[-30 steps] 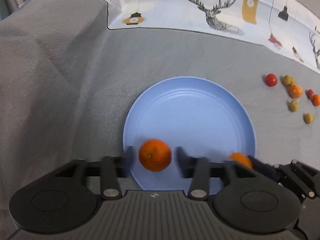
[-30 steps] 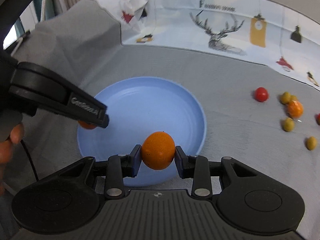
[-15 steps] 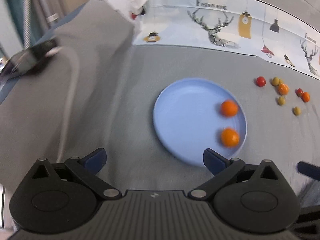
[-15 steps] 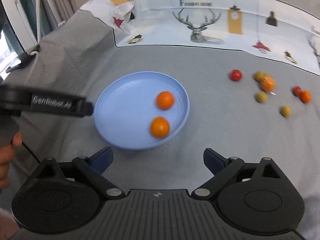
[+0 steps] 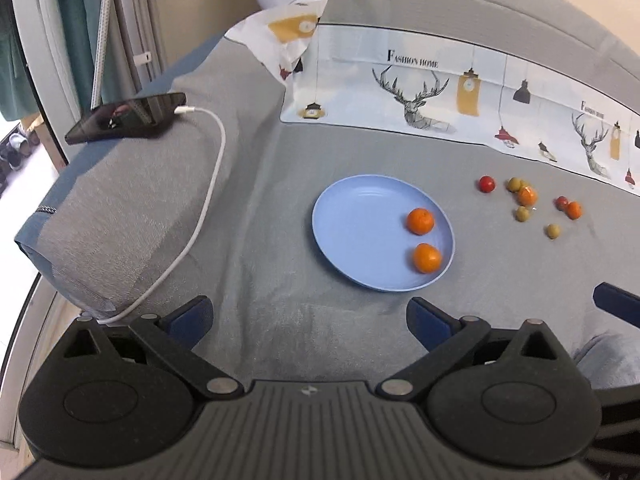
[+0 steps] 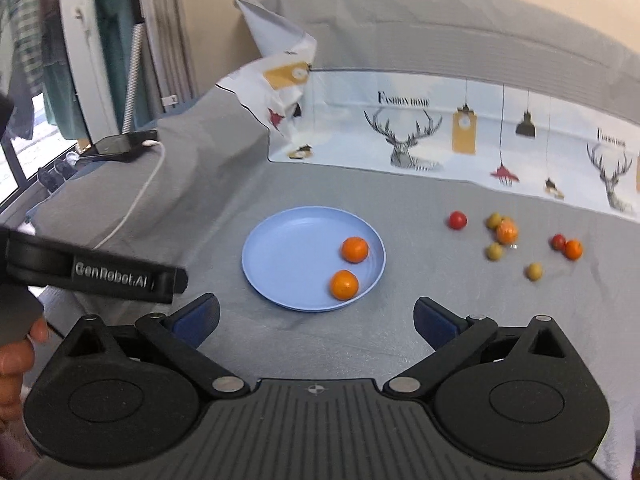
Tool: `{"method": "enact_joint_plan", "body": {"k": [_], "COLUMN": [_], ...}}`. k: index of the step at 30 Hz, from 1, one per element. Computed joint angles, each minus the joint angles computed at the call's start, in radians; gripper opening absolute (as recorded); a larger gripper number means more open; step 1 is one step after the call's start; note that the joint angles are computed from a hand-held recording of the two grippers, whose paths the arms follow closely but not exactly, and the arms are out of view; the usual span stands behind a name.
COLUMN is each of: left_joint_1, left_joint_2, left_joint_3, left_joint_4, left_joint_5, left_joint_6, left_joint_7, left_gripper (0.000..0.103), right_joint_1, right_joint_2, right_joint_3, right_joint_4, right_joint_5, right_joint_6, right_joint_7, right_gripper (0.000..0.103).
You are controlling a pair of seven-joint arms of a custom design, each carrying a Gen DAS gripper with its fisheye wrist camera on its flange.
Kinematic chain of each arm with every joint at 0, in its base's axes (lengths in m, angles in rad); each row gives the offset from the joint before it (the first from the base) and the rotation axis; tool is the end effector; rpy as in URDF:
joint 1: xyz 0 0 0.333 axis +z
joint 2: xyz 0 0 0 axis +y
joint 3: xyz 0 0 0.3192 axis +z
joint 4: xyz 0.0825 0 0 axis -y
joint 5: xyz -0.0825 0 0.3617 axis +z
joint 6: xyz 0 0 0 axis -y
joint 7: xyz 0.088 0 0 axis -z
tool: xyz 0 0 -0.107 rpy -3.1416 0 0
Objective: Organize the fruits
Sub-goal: 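Lift both open tools away from the plate toward the fruit cluster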
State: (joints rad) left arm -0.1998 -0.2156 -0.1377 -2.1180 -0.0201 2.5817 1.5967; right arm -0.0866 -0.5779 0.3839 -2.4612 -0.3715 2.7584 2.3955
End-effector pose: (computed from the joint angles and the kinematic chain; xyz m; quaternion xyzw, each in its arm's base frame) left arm 0.4863 -0.1767 0.5936 -0.5378 0.7748 -0.2647 0.2009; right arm 0.3831 0.1641 0.5865 -0.5645 0.6943 -0.3140 0.3174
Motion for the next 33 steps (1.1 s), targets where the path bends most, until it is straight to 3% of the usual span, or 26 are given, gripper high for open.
{"method": "enact_joint_plan", "body": {"k": [14, 33], "left_joint_1": [-0.031, -0.035], "left_joint_2": [-0.107, -0.112], "left_joint_3": [0.03, 0.035], "left_joint_4": [-0.084, -0.089], "left_joint_5": [-0.032, -0.03], "left_joint_6": [0.037, 0.039], "left_joint_7": [0.023, 0.033], "left_gripper": [0.103, 0.103], "right_joint_1": [-0.044, -0.056], "right_joint_2": [-0.139, -0.133], "right_joint_3": [0.066, 0.077], "right_joint_4": [-0.046, -0.041], "right_joint_5": [0.002, 0.032], "right_joint_6": [0.016, 0.012], "right_joint_7": [0.024, 0.012], "right_gripper": [0.102, 0.102]}}
